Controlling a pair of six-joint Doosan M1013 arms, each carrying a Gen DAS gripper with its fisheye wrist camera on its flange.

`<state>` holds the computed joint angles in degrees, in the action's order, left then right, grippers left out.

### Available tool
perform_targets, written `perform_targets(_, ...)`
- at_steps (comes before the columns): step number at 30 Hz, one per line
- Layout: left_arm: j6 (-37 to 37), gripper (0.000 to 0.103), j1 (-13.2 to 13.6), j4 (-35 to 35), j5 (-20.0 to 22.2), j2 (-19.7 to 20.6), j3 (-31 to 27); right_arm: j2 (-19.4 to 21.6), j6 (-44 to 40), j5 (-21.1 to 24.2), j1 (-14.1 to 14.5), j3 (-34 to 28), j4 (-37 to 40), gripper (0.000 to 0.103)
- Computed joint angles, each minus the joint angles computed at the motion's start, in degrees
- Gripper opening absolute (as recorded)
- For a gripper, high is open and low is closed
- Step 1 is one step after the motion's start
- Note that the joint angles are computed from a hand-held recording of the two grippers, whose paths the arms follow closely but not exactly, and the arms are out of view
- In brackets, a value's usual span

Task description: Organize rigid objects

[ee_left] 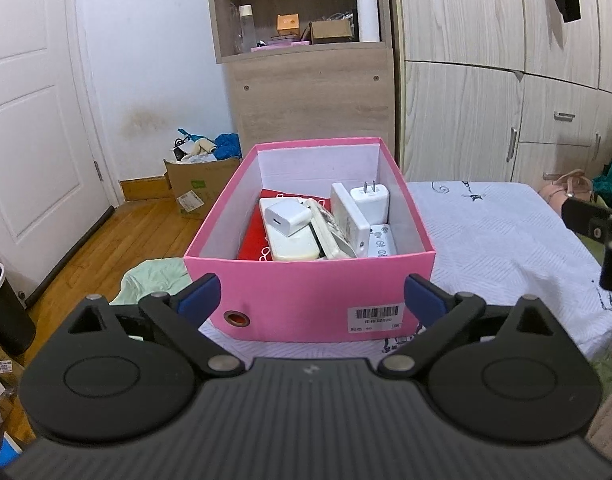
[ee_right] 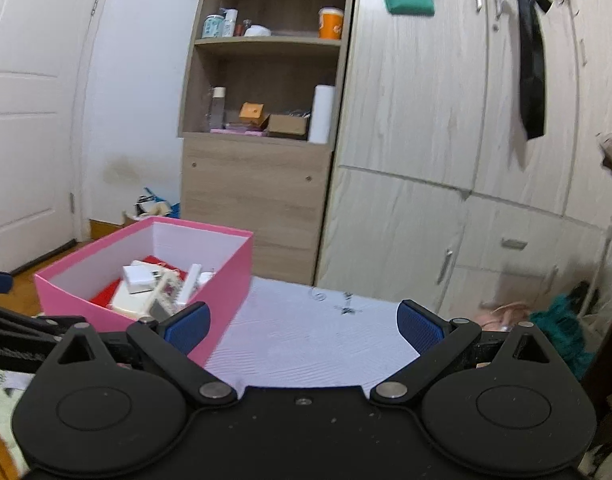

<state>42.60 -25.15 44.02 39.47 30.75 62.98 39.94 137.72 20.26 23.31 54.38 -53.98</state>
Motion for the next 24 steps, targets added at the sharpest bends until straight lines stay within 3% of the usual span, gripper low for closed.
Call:
perform_targets(2, -0.17, 0.100, 0.01, 0.19, -0.39, -0.09, 0.20, -0.26, 6.96, 0.60, 0.39, 1.25, -9.14, 0.101)
perform_targets(4, -1.28, 0.100, -0.04, 1.21, -0.91, -0.27, 0.66, -0.49, 9.06, 0.72, 0.40, 1.94, -11.17, 0.101)
perform_targets(7, -2.16, 0.100, -0.08, 1.64, -0.89, -0.41, 0.88, -0.72, 1.95, -0.02, -0.09, 1.75, -2.31, 0.101)
perform_targets(17, -0.32, 0.100, -0.29, 0.44, -0.85, -0.73, 1.43, -0.52, -9.92, 0.89, -1.05, 0.55, 14.51, 0.101)
perform_targets(24, -0.94, 0.100, -0.08, -0.83, -1.26, -0.85, 1.54, -0.70, -10.42, 0.35, -1.12, 0.96, 15.25, 0.101)
